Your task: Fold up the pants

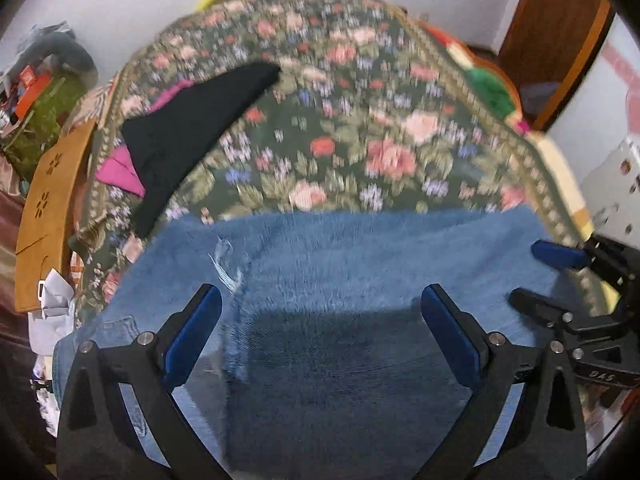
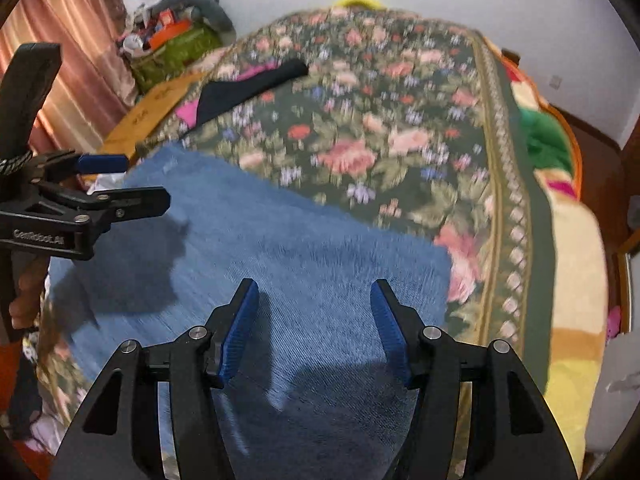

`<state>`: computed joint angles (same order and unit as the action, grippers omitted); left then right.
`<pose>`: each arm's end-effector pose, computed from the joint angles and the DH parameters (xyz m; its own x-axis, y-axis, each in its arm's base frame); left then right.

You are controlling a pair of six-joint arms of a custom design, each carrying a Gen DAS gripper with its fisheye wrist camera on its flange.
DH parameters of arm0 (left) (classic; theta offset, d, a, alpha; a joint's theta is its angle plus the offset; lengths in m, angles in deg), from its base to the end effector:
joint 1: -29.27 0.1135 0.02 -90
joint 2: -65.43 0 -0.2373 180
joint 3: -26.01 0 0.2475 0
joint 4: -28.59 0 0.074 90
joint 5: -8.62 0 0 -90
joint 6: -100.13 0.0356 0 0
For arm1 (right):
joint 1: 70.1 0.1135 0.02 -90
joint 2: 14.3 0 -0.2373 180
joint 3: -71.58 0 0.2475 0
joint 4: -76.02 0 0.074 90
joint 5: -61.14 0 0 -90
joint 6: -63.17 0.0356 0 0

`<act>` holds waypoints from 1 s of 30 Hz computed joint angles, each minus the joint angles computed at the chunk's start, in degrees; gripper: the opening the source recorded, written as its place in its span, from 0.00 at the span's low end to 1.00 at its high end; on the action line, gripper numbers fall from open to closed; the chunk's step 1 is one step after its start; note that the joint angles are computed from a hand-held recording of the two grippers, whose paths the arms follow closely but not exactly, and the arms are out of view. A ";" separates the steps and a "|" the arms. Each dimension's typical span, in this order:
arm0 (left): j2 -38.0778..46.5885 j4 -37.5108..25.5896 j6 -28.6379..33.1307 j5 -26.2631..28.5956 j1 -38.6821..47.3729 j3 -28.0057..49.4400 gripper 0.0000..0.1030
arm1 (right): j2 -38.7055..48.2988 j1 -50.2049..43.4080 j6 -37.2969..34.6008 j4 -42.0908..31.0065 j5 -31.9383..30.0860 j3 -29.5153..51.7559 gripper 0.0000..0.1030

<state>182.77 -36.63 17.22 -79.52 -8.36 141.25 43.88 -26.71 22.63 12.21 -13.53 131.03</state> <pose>0.3308 -0.2565 0.2141 -0.6486 0.6558 -0.3863 0.7056 0.7084 0.0179 0.1462 0.1252 0.2245 -0.8553 0.2000 -0.4780 0.1170 0.9732 0.1980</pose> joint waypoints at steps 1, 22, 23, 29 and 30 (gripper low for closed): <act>0.68 -0.27 0.38 -0.88 -0.36 -0.27 0.98 | -0.11 0.47 0.08 0.04 0.23 -0.48 0.53; -17.52 16.19 4.05 -6.99 2.17 -26.63 1.00 | -14.02 19.26 29.58 -17.86 9.21 -4.71 0.53; -18.23 16.23 3.96 -6.81 2.72 -27.29 1.00 | -14.19 21.20 32.17 -19.44 10.15 -4.29 0.53; -23.43 17.09 4.01 -6.80 5.44 -31.91 1.00 | -11.69 27.63 40.44 -24.98 13.11 -0.99 0.54; -24.25 16.99 4.03 -6.76 5.97 -32.42 1.00 | -10.79 28.05 40.89 -25.80 13.41 -0.08 0.54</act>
<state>158.52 -19.65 21.25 -86.28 -2.39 108.83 33.08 1.33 63.52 -13.59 -0.12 130.95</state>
